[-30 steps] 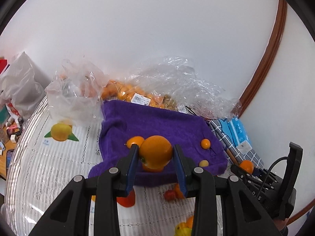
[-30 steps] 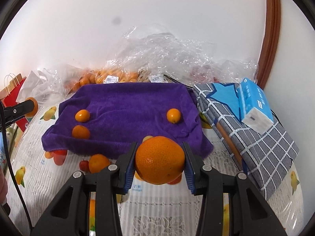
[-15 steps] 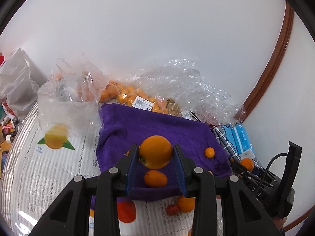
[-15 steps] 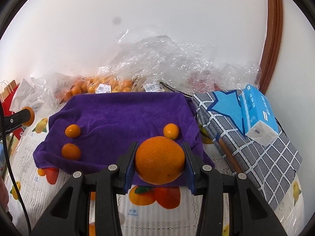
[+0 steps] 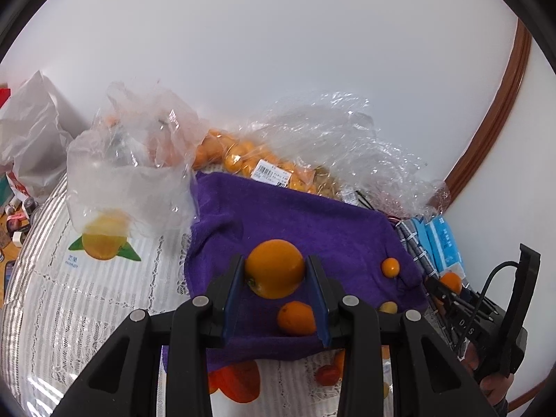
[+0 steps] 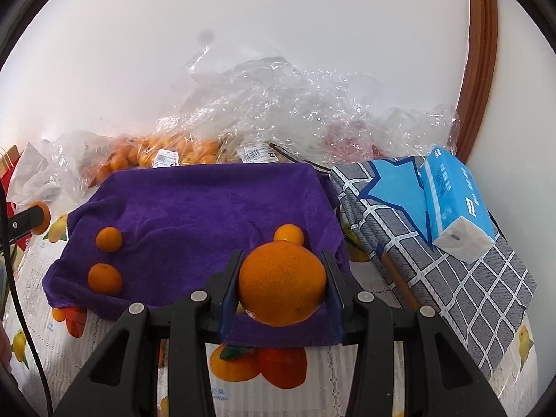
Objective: Organize fruits
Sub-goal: 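Carry both held oranges up over the purple towel, then lower both tools onto the towel and open them to release the oranges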
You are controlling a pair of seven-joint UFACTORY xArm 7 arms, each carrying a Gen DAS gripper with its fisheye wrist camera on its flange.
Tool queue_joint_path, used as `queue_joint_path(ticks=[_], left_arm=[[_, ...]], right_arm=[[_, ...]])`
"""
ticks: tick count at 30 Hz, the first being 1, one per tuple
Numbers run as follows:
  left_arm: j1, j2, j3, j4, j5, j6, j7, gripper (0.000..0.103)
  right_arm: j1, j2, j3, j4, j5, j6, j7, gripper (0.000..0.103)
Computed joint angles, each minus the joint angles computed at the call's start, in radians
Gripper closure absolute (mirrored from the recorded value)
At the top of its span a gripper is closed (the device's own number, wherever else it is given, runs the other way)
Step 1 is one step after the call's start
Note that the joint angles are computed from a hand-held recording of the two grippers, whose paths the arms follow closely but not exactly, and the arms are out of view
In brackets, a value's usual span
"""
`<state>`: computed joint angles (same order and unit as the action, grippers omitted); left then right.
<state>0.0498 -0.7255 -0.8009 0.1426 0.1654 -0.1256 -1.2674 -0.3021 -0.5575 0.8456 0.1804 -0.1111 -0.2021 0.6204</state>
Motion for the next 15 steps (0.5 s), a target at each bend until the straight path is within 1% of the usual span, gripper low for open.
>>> queue_joint_path(ticks=[3,6,11,13,15], left_arm=[[-0.007,-0.002,0.01,-0.015,-0.001,0.002,-0.002,0.069],[-0.037,-0.019,0.042,-0.041,-0.002,0.023,-0.006,0.069],[-0.056,0.0,0.092,-0.073,0.0,0.003,-0.006,0.069],[-0.055,0.016,0.092,-0.075,-0.003,-0.003,-0.003,0.069],[-0.046,0.033,0.076,-0.071,-0.007,-0.015,-0.002,0.069]], right_arm=[[-0.023,0.005,0.01,0.001,-0.001,-0.006,-0.005,0.061],[-0.04,0.004,0.012,0.001,-0.001,-0.006,-0.013,0.061],[-0.066,0.021,0.013,0.001,0.007,-0.026,-0.027,0.061],[-0.071,0.045,0.012,0.002,0.016,-0.04,-0.038,0.061],[-0.082,0.074,0.027,0.003,0.031,-0.056,-0.054,0.061]])
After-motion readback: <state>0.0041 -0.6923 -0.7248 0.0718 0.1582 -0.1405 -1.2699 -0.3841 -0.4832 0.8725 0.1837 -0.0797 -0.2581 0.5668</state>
